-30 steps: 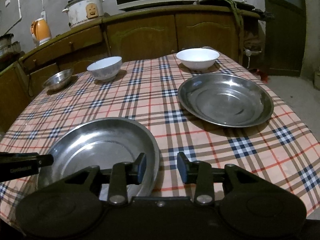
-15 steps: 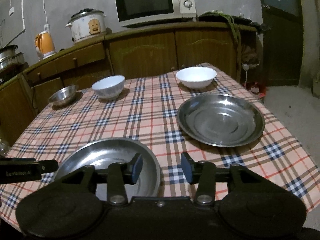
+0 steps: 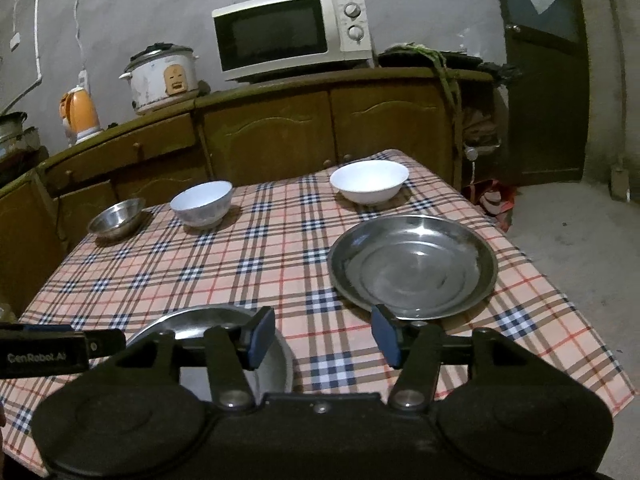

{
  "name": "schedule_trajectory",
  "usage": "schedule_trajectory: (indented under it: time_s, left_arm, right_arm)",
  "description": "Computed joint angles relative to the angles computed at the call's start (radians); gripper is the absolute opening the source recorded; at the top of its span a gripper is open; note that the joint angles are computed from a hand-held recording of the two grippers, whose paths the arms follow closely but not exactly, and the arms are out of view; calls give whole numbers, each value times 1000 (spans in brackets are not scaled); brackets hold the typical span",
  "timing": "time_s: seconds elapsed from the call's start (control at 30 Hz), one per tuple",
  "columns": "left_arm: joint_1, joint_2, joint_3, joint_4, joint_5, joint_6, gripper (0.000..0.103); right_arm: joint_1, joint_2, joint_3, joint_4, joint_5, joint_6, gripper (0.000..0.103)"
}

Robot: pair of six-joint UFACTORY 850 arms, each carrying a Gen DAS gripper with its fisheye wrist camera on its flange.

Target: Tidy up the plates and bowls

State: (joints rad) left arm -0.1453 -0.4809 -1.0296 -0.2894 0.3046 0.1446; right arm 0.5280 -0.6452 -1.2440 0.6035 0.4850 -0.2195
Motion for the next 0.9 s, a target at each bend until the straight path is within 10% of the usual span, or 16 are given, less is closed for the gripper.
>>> schedule_trajectory:
  time_s: [0.9]
  left_arm:
    - [-82,-130,-209,-64,-91,44,74]
  right_arm:
    - [-132,-57,-54,78,28,-36,73]
